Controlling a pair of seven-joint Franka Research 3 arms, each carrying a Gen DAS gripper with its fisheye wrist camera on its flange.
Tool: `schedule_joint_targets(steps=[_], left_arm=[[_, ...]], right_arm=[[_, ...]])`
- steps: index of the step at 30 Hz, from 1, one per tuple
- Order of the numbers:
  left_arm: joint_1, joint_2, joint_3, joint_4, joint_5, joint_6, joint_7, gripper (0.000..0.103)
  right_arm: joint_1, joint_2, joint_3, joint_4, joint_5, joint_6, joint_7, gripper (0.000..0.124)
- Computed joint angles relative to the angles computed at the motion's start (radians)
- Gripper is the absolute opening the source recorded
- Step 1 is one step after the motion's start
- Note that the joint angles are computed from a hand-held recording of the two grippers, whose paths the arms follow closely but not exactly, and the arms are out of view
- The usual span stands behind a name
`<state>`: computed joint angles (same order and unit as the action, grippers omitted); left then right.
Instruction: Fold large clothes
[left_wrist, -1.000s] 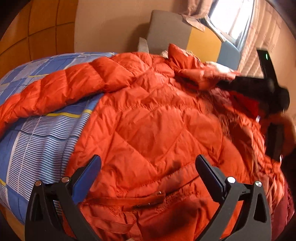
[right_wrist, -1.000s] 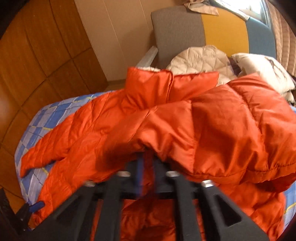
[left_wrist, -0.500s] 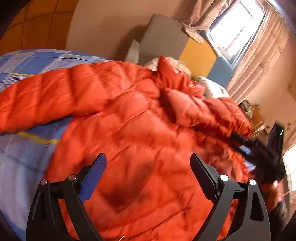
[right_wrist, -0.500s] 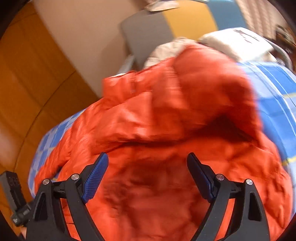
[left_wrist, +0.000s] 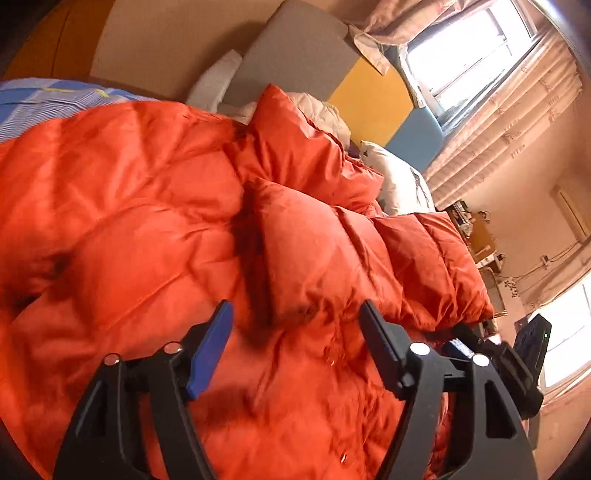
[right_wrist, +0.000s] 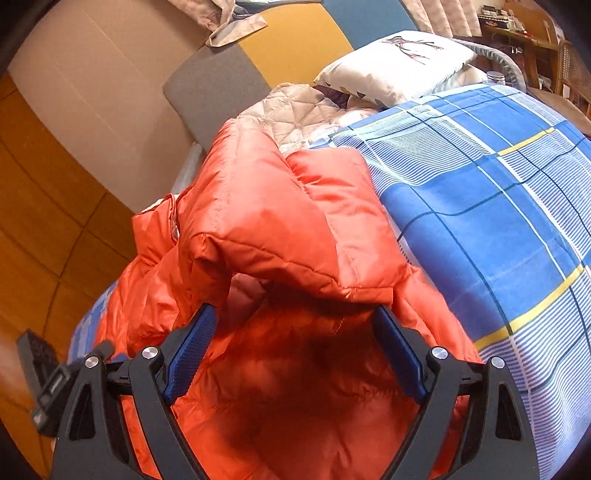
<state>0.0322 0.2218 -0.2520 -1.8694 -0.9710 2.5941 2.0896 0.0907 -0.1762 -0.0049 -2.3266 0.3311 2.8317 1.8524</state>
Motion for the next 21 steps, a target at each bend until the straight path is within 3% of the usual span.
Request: schedule_joint_targets(steps=[2, 4, 5, 9, 15, 18, 21], left_arm=[[-0.009, 0.026, -0.001, 0.028, 0.028, 0.002, -0.023, 0.041], [-0.019, 0.041, 0.0, 0.042, 0.081, 0.018, -0.055, 0.011], [-0.014, 0.042, -0.005, 0.043, 0.085, 0.023, -0.056, 0.008], [0.006, 0.007, -0.012, 0.003, 0.07, 0.08, -0.027, 0.005], [0.015, -0.052, 0.03, -0.068, 0.151, 0.153, -0.088, 0.004], [0.026, -0.062, 0.041, -0.084, 0.171, 0.164, -0.095, 0.004], [0.021, -0.063, 0.053, -0.1, 0.243, 0.18, -0.141, 0.004]], right_arm=[[0.003, -0.002, -0.006, -0.001, 0.007, -0.006, -0.017, 0.086], [0.008, 0.001, -0.013, 0.004, 0.022, -0.007, -0.043, 0.086], [0.017, -0.002, -0.018, 0.003, 0.045, -0.013, -0.066, 0.086], [0.042, -0.02, -0.027, -0.007, 0.114, -0.018, -0.143, 0.086], [0.088, -0.056, -0.032, -0.017, 0.24, -0.009, -0.263, 0.084], [0.08, -0.049, -0.009, -0.008, 0.217, 0.02, -0.237, 0.082], [0.015, 0.007, 0.044, 0.031, 0.045, -0.001, -0.077, 0.078]])
